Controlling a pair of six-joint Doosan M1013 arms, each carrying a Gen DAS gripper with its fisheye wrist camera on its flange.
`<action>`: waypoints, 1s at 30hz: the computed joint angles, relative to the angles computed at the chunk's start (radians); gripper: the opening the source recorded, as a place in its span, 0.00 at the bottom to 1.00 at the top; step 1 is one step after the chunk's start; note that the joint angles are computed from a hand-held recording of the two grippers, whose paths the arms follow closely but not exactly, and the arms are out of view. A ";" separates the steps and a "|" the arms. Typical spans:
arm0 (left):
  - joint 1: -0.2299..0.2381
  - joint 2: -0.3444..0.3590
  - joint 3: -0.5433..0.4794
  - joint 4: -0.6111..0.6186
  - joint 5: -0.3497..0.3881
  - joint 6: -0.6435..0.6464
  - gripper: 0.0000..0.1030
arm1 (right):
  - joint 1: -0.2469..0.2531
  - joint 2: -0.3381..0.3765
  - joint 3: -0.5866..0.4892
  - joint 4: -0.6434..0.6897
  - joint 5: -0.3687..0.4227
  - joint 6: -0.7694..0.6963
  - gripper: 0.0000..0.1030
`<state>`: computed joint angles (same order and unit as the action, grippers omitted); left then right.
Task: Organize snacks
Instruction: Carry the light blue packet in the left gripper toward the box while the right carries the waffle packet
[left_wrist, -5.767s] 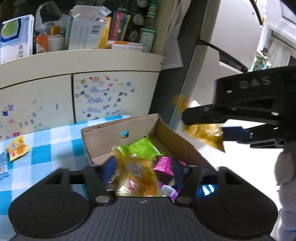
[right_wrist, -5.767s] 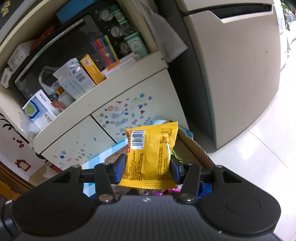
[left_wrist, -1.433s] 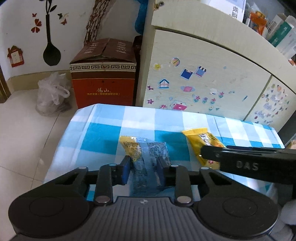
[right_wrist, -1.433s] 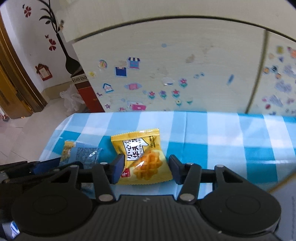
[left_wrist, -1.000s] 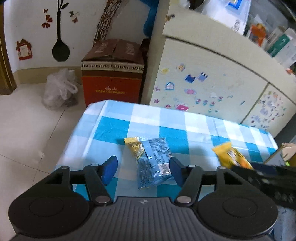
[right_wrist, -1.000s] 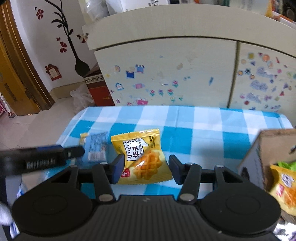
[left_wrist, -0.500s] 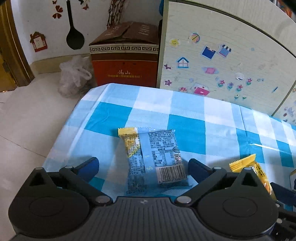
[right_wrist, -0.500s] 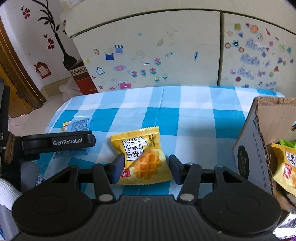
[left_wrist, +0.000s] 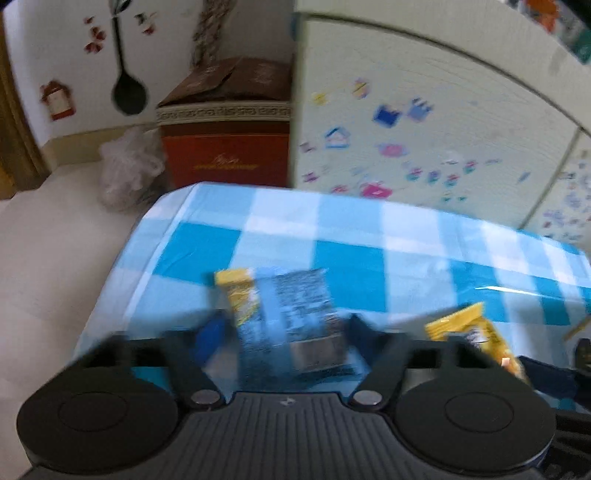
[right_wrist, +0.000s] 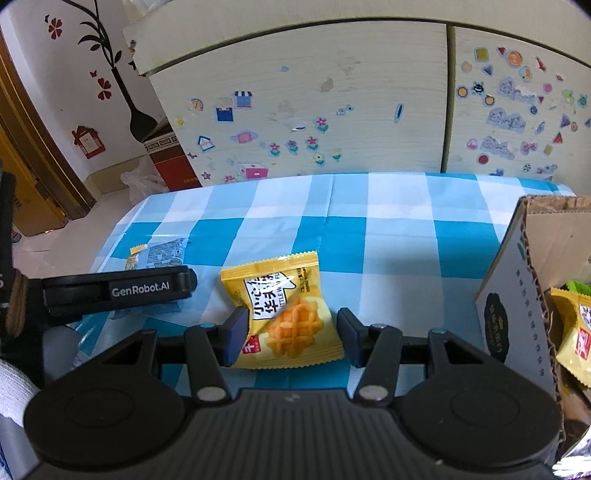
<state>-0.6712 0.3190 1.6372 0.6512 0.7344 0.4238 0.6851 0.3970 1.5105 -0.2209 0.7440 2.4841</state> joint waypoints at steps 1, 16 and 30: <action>0.004 -0.004 0.001 -0.018 -0.011 0.008 0.54 | 0.000 0.000 0.000 0.001 0.000 0.001 0.52; -0.035 -0.076 0.035 0.120 0.070 -0.106 0.54 | 0.019 -0.041 -0.008 -0.052 -0.036 0.031 0.52; -0.098 -0.154 0.076 0.216 0.106 -0.203 0.54 | 0.050 -0.100 0.000 -0.170 -0.015 0.111 0.52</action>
